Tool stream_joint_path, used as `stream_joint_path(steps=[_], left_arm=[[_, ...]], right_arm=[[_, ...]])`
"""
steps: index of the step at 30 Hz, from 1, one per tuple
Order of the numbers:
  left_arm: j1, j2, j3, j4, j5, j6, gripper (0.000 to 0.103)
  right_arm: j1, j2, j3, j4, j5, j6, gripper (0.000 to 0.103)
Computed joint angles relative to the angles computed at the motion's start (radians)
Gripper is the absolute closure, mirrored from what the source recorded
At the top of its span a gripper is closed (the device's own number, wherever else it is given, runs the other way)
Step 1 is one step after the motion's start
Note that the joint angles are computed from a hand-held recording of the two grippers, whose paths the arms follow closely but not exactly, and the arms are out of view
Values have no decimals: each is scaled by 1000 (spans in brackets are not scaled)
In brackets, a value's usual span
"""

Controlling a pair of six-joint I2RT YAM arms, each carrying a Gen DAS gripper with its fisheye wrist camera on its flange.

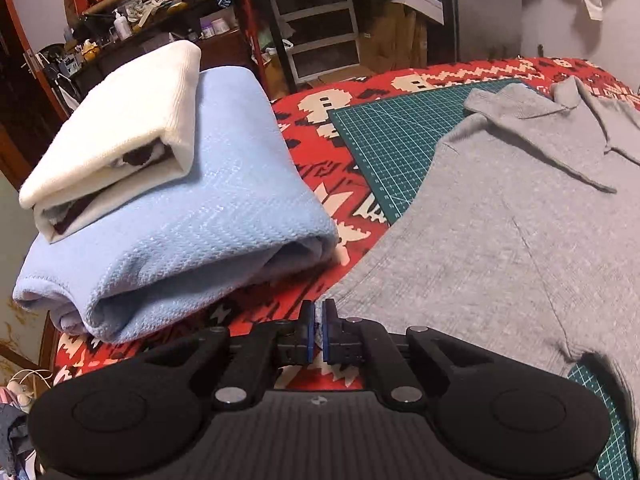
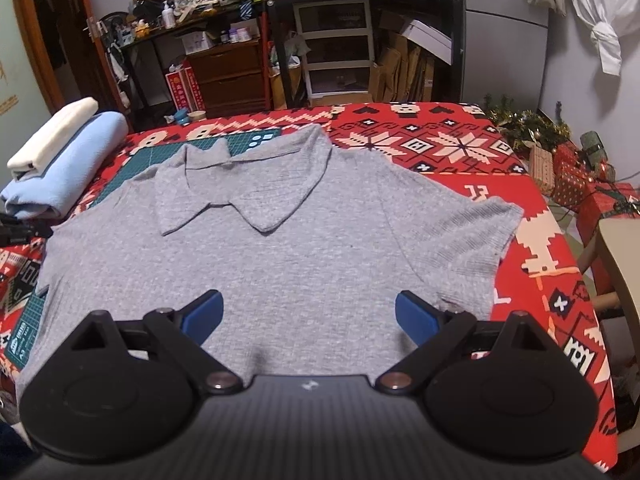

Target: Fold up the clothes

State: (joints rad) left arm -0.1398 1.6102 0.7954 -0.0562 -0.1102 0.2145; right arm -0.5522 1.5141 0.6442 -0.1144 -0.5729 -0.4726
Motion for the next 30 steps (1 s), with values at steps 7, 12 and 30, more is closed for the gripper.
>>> stream_joint_path(steps=[7,12,30], left_arm=[[-24,-114,-45,-37,-62,-21,59],[-46,-249,-79,-85,-39,-91,30],[-597,98,7,173,-240,-232,4]], right_arm=[[6,-5,3,-11,-8,-1,6],[34,-8,-4,-11,-19,20,1],[291,178,-74,316,304,169,0]])
